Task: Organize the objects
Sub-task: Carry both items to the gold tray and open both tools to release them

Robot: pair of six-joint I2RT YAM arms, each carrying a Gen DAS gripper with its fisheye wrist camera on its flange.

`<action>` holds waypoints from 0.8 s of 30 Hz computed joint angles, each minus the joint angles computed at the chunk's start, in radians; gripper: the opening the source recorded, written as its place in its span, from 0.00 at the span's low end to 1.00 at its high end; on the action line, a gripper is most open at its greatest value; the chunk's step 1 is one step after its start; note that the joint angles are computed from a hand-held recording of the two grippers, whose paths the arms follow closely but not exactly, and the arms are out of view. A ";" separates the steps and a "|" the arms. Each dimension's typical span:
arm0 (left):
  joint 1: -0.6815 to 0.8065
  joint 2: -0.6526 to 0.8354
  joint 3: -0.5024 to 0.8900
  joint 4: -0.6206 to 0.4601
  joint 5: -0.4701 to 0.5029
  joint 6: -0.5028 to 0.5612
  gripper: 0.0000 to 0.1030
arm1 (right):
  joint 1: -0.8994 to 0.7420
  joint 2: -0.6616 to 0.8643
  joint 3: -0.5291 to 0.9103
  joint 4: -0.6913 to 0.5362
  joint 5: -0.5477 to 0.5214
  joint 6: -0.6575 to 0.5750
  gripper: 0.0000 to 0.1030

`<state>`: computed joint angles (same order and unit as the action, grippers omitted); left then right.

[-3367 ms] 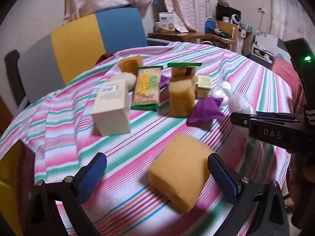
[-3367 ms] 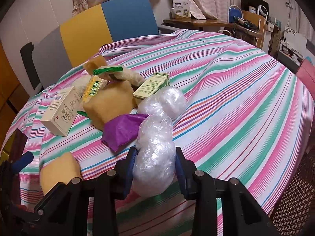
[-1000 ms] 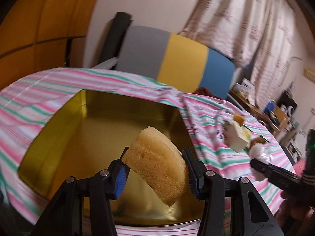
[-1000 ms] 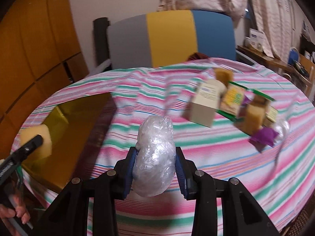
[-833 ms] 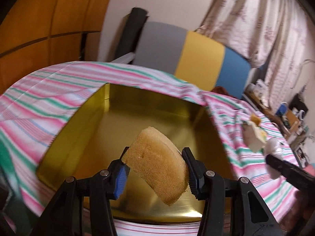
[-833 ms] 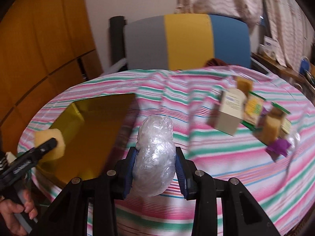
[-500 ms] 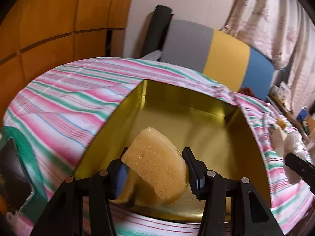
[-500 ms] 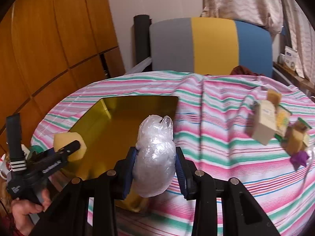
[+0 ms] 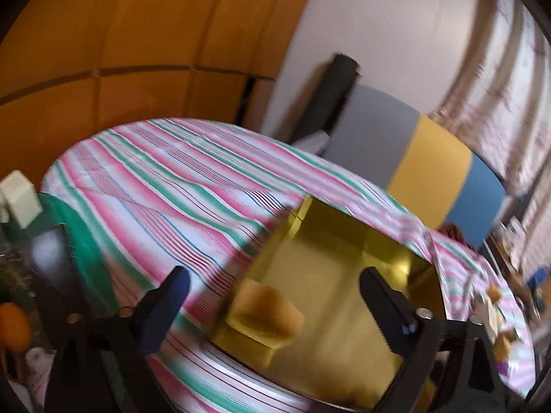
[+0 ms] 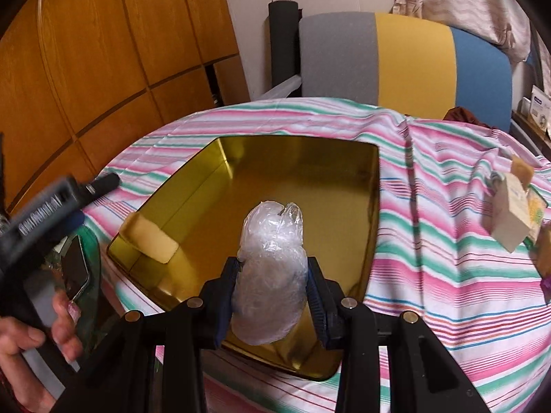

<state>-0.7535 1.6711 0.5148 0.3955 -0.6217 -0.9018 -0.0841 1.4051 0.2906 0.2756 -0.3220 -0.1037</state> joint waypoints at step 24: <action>0.045 -0.130 -0.036 -0.153 -0.039 -0.157 1.00 | 0.256 0.327 0.215 0.002 -0.043 0.195 0.59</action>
<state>-0.7085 1.5412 0.4786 0.2422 -0.6609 -1.0584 0.1718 1.7322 0.5058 0.2777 -0.3651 0.0910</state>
